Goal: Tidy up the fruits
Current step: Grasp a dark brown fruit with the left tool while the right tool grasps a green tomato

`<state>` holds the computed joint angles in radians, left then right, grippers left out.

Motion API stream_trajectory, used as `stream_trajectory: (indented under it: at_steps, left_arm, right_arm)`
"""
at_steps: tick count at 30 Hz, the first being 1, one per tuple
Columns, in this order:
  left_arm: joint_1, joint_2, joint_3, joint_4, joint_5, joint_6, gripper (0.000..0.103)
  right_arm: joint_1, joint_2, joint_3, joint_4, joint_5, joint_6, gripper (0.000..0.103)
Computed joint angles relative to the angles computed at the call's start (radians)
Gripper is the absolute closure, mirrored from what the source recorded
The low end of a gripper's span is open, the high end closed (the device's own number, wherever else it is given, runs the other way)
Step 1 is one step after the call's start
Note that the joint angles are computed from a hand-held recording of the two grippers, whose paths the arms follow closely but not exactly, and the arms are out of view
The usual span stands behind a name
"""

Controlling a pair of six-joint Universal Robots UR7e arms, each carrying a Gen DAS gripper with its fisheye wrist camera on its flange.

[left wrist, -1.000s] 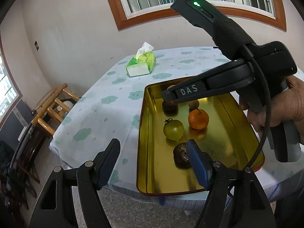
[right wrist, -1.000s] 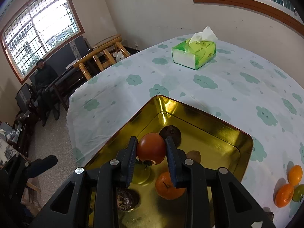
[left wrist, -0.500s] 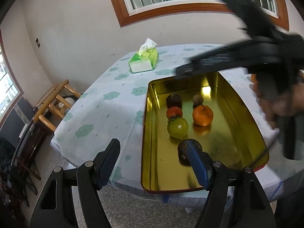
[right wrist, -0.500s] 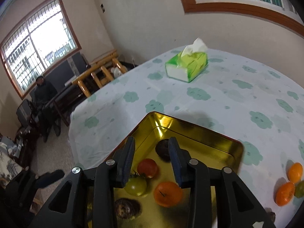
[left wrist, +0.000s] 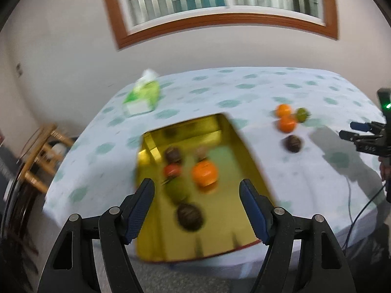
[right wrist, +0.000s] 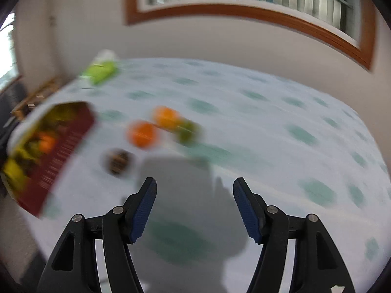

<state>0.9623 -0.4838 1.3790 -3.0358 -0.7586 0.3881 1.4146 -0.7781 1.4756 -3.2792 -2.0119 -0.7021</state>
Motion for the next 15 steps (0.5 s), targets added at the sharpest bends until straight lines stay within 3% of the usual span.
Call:
stream_trajectory:
  at_steps: [3, 8, 15]
  left_arm:
    - [-0.010, 0.035, -0.080, 0.117, -0.088, -0.007, 0.031]
    - [-0.014, 0.169, -0.329, 0.400, -0.199, -0.099, 0.031]
    - [-0.014, 0.415, -0.691, 0.636, -0.135, -0.165, 0.031]
  right_arm:
    - [-0.042, -0.027, 0.023, -0.052, -0.037, 0.012, 0.041]
    - [-0.100, -0.082, 0.044, 0.039, 0.045, 0.154, 0.038]
    - [-0.137, -0.122, 0.073, 0.088, 0.156, 0.235, 0.038]
